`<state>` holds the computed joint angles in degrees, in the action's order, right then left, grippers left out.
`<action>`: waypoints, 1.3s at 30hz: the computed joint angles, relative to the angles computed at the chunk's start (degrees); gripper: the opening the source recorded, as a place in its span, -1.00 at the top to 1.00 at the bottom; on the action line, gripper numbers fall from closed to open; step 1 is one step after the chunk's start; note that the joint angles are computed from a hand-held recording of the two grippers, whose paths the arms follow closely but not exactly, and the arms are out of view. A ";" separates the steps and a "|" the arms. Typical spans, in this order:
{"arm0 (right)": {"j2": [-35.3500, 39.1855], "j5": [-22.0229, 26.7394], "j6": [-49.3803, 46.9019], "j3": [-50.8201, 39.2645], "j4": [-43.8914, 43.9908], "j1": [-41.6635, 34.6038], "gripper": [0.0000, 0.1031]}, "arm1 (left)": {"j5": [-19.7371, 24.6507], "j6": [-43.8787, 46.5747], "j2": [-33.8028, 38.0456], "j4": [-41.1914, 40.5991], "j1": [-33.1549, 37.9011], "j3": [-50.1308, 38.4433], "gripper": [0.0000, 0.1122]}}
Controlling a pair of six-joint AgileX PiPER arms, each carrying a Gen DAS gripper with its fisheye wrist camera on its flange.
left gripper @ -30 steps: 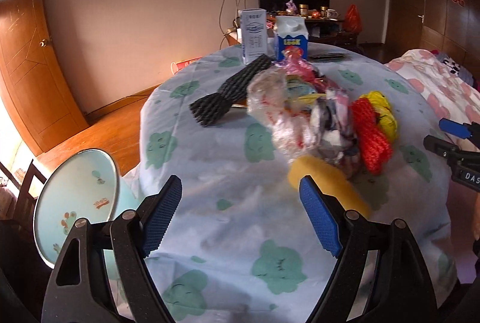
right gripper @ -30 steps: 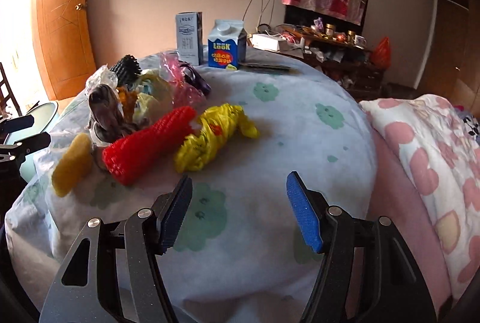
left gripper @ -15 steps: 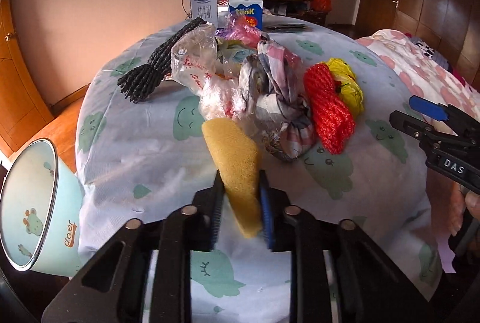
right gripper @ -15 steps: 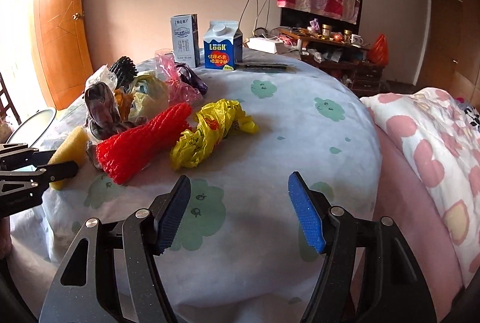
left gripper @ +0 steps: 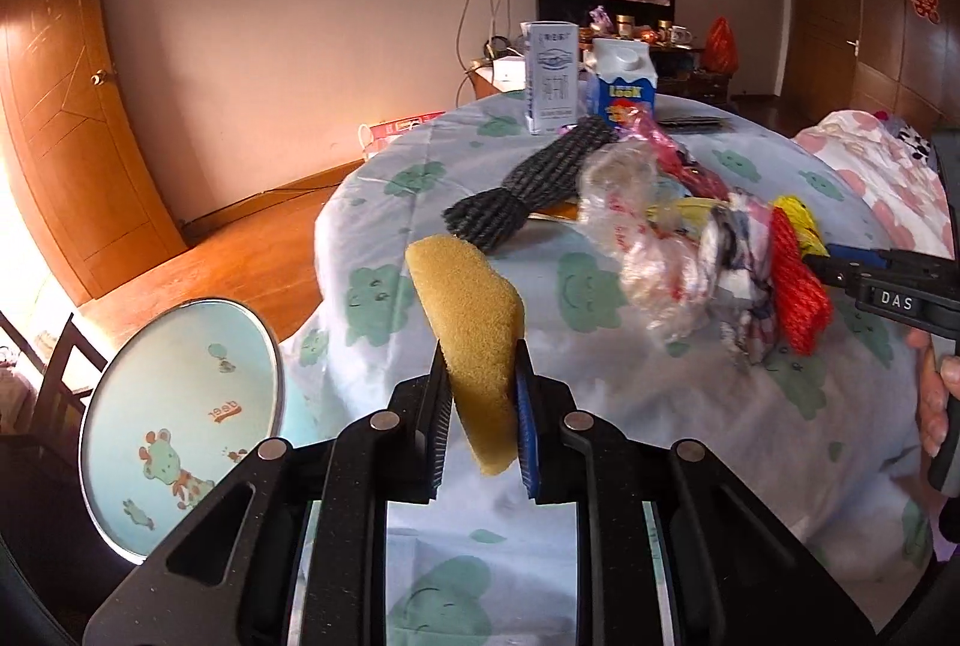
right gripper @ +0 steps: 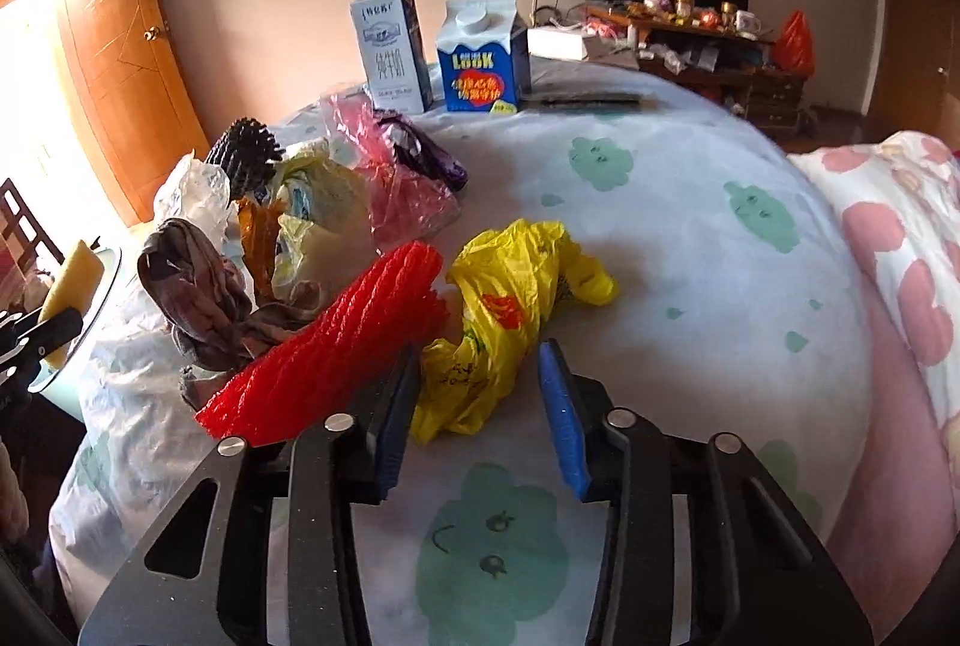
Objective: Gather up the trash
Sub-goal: 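Carry the sponge over the bin with the left tool while the right tool grasps the yellow bag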
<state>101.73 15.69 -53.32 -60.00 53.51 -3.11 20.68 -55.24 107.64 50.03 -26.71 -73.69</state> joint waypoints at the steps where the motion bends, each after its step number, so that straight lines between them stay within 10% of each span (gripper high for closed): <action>1: 0.08 0.53 -1.91 0.10 2.28 -0.24 0.32 | -0.13 -0.41 -0.37 0.33 0.78 0.46 0.67; 21: -11.23 -5.16 -39.55 3.13 35.18 12.15 0.40 | -0.88 -5.92 -7.00 6.53 10.55 8.26 0.67; 39: 6.90 -4.84 -9.63 -19.85 3.41 27.76 0.40 | -0.68 -6.38 -8.11 7.26 18.85 10.12 0.66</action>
<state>108.63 10.85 -62.95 -79.85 56.91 24.65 20.00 -61.62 99.54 57.29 -7.86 -63.57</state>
